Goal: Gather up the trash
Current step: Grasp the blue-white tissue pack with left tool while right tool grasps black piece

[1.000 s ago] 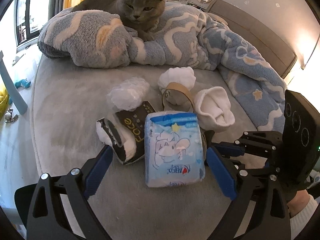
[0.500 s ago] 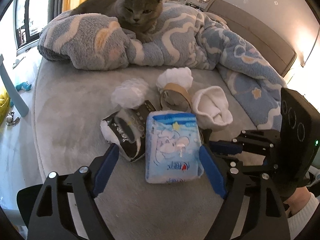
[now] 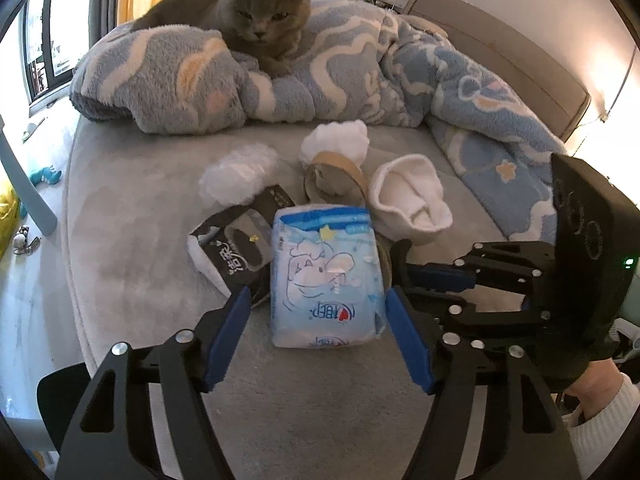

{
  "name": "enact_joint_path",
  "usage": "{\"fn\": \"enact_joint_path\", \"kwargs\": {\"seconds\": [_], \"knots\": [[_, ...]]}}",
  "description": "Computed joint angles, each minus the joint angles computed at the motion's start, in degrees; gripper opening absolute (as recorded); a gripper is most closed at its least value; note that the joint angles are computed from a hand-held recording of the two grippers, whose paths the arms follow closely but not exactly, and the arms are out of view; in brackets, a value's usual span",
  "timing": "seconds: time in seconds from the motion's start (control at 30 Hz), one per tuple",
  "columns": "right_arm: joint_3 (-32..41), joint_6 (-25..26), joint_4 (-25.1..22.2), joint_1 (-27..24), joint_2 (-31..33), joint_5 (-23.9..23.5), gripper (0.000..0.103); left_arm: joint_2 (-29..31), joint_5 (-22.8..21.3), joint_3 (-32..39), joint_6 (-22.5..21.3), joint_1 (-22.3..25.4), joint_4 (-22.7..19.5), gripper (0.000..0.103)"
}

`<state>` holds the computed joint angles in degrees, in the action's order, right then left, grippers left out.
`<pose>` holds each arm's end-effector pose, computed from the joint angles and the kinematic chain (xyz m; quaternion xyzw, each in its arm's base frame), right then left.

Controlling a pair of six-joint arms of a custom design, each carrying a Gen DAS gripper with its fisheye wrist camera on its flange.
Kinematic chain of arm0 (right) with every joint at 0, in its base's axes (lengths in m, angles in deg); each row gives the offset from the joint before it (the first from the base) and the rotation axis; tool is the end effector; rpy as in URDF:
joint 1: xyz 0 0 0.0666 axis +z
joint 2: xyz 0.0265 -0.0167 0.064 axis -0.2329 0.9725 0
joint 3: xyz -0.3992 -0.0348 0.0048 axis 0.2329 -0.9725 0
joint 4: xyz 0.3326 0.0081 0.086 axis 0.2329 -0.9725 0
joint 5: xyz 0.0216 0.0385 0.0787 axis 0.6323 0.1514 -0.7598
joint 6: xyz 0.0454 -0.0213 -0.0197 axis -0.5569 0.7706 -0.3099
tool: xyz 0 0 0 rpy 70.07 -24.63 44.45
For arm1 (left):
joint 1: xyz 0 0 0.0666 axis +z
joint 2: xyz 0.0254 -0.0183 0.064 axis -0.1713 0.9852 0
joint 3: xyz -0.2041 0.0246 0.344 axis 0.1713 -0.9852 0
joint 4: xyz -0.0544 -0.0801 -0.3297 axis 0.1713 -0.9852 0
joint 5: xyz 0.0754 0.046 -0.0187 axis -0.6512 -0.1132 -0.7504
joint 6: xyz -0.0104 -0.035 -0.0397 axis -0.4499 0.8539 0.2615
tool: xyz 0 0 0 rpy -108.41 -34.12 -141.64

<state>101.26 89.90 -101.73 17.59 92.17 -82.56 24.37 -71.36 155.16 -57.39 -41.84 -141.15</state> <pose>0.3492 0.2247 0.5782 -0.3879 0.8472 0.2259 0.2842 0.2946 -0.1810 0.6035 0.0098 0.9440 -0.1335 0.3016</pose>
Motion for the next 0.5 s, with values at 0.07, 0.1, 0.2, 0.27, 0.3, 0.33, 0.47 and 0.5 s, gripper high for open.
{"fn": "enact_joint_path", "kwargs": {"seconds": [0.07,0.1,0.2,0.27,0.3,0.33,0.47,0.5], "knots": [[-0.1,0.0,0.0,-0.2,-0.1,-0.2,0.017,0.2,0.3,-0.1,0.3,0.2,-0.1,0.072],[-0.2,-0.1,0.0,-0.2,-0.1,-0.2,0.018,0.4,0.5,-0.1,0.5,0.3,-0.1,0.072],[-0.4,-0.1,0.2,-0.2,-0.2,-0.3,0.017,1.0,0.5,0.3,0.8,0.2,-0.7,0.067],[-0.7,-0.1,0.4,-0.3,-0.3,-0.3,0.017,1.4,0.8,0.6,0.5,0.0,-1.0,0.058],[-0.6,-0.2,0.3,-0.2,-0.3,-0.2,0.017,1.5,0.6,0.7,0.3,-0.3,-1.2,0.056],[-0.6,-0.2,0.4,-0.1,-0.3,-0.2,0.017,1.6,0.3,0.7,0.3,-0.5,-1.2,0.055],[0.0,-1.3,0.7,-0.1,-0.3,-0.6,0.017,0.8,0.8,0.1,0.8,-0.3,-0.4,0.053],[0.4,-1.6,0.7,0.0,-0.3,-0.4,0.017,0.6,0.9,0.0,0.9,-0.2,-0.1,0.053]]}}
